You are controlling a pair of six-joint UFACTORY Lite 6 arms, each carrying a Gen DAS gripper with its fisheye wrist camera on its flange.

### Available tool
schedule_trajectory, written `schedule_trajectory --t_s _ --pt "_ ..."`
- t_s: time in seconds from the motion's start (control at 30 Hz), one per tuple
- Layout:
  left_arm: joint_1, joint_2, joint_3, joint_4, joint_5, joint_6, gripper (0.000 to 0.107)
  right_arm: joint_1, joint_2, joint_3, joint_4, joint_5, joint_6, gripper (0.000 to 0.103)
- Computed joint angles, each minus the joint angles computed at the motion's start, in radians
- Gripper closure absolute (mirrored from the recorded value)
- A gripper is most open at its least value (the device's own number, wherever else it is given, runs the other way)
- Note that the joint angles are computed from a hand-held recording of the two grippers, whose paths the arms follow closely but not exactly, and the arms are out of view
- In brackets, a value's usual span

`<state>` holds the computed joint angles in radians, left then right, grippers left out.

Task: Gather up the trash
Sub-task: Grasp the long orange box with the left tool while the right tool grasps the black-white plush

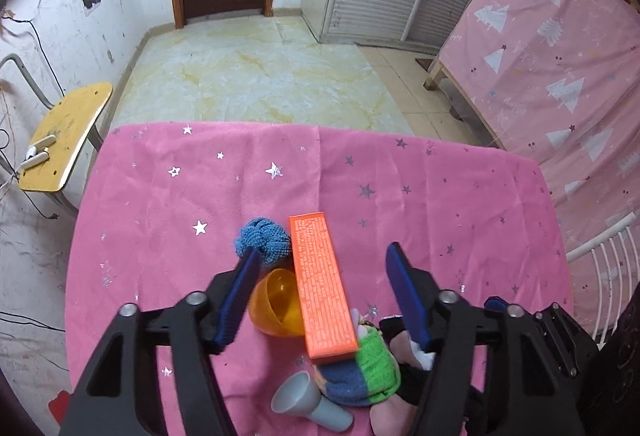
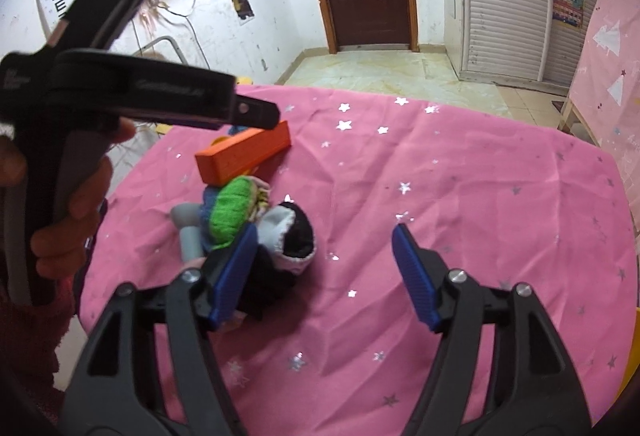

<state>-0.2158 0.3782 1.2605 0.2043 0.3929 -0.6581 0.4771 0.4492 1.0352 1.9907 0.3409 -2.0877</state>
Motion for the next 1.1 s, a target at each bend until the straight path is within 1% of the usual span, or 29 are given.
schedule_trajectory --t_s 0.07,0.17,0.3,0.37,0.5,0.6,0.7,0.83,0.9,0.93,0.97,1.0,1.03,1.1 --pt "0.009 0.026 0.016 -0.047 -0.005 0.050 0.065 0.004 0.005 0.005 0.002 -0.001 0.000 0.036" --pt "0.006 0.053 0.033 -0.080 -0.017 0.092 0.070 0.005 0.013 0.015 -0.012 0.003 0.020 0.036" --pt "0.004 0.089 0.068 -0.133 -0.014 0.149 0.071 0.009 0.022 0.029 -0.046 0.009 0.058 0.036" --pt "0.011 0.099 0.080 -0.204 -0.015 0.213 0.071 0.010 0.019 0.029 -0.064 0.010 0.073 0.036" --pt "0.000 0.106 0.088 -0.234 -0.015 0.240 0.071 0.025 0.025 0.033 -0.075 0.014 0.087 0.036" --pt "-0.005 0.101 0.090 -0.295 -0.008 0.289 0.071 0.035 0.034 0.034 -0.074 0.013 0.083 0.036" --pt "-0.033 0.113 0.101 -0.223 0.007 0.223 0.071 0.045 0.046 0.043 -0.076 0.011 0.089 0.036" --pt "-0.049 0.143 0.111 -0.183 0.027 0.182 0.071 0.057 0.051 0.049 -0.107 0.013 0.121 0.036" --pt "-0.047 0.150 0.108 -0.180 0.028 0.183 0.071 0.058 0.048 0.047 -0.136 0.023 0.143 0.042" --pt "-0.051 0.157 0.109 -0.162 0.027 0.161 0.076 0.059 0.043 0.043 -0.146 0.028 0.149 0.046" --pt "-0.054 0.159 0.108 -0.151 0.026 0.143 0.084 0.061 0.040 0.042 -0.157 0.035 0.155 0.053" --pt "-0.052 0.152 0.094 -0.156 0.016 0.145 0.086 0.062 0.035 0.035 -0.163 0.043 0.156 0.056" --pt "-0.050 0.144 0.086 -0.165 0.006 0.145 0.091 0.069 0.029 0.028 -0.151 0.042 0.144 0.060" --pt "-0.050 0.121 0.065 -0.146 -0.008 0.120 0.092 0.076 0.017 0.014 -0.120 0.036 0.114 0.062"
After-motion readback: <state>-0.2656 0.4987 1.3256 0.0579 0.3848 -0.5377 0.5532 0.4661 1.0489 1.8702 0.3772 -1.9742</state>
